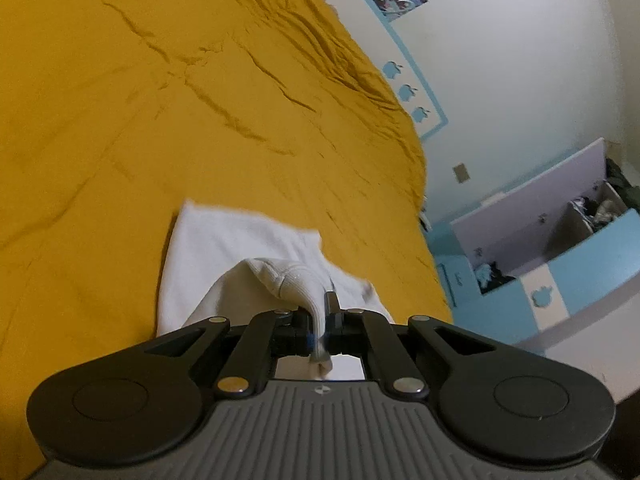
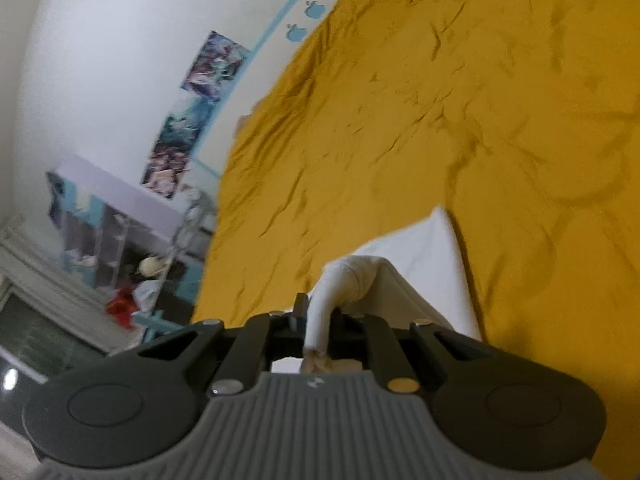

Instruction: Fold small clothes

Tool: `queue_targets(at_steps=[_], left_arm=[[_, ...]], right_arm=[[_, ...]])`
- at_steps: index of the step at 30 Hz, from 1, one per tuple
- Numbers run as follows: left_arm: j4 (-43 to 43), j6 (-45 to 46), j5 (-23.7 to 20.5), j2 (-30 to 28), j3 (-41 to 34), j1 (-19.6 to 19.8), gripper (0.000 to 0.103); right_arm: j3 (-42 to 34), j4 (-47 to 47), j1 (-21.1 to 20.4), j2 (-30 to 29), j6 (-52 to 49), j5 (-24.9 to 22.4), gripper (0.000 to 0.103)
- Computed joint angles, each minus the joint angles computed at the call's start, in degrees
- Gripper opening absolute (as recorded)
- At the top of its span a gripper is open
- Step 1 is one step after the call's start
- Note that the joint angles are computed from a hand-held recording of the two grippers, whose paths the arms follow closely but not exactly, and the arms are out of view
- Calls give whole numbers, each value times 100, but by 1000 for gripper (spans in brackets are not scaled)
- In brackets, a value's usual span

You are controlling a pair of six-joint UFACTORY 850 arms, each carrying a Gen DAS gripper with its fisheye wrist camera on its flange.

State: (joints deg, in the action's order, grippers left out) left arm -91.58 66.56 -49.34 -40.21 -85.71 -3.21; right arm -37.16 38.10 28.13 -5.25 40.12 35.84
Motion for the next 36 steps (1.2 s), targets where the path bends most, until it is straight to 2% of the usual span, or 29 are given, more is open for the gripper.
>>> queue_targets(at_steps=[2, 3, 4, 5, 6, 7, 8, 9, 10, 14, 16, 18, 21, 22, 24, 26, 29, 32, 36], left_arm=[[292, -262, 215, -552, -728, -146, 6], [383, -372, 358, -772, -989, -186, 9], [294, -283, 630, -907, -1128, -241, 10], [269, -134, 905, -945, -1183, -284, 12], [61, 162, 1229, -881, -1101, -316, 16], [-388, 661, 1313, -783, -937, -284, 19], [-801, 1070, 1195, -676, -752, -214, 26], [-1138, 1345, 1080, -553, -549, -139, 30], [-1269, 1405, 979, -412, -344, -57, 30], [-883, 1368, 348, 181, 442, 240, 31], [-689, 1600, 305, 658, 1034, 337, 39], [-291, 1489, 416, 1119, 1562, 391, 51], [604, 598, 817, 1710, 2192, 354, 52], [620, 485, 725, 1833, 2387, 376, 53], [232, 526, 459, 2076, 2925, 467, 53], [-109, 567, 247, 2147, 3283, 526, 53], [-334, 252, 361, 2029, 3420, 495, 53], [-467, 174, 596, 1982, 3538, 433, 53], [-710, 129, 574, 1721, 3376, 404, 53]], right_arm=[[-424, -196, -335, -554, 87, -112, 5], [-678, -83, -477, -820, -106, -382, 8], [-842, 34, -588, -1019, -206, -546, 14], [-955, 57, -650, -1216, -66, -528, 26], [-962, 122, -631, -1312, 138, -449, 37], [-933, 330, -584, -1341, 199, -297, 55], [-831, 462, -504, -1326, 218, 55, 63], [-715, 591, -421, -1266, 107, 362, 67], [-606, 754, -357, -1158, -141, 519, 72], [-73, 634, -170, -528, 36, 535, 73], [158, 820, 38, -93, -285, 348, 73], [361, 1480, 454, 318, -1033, 338, 73], [443, 2858, 1270, 747, -2365, 419, 73], [484, 3189, 1561, 812, -2526, 601, 74], [602, 3520, 2089, 855, -2267, 963, 77], [664, 3539, 2412, 746, -1661, 1118, 77], [681, 3730, 2810, 481, -928, 1292, 77], [635, 3886, 2894, 246, -583, 1252, 77], [576, 4021, 2778, 82, -708, 1041, 77]])
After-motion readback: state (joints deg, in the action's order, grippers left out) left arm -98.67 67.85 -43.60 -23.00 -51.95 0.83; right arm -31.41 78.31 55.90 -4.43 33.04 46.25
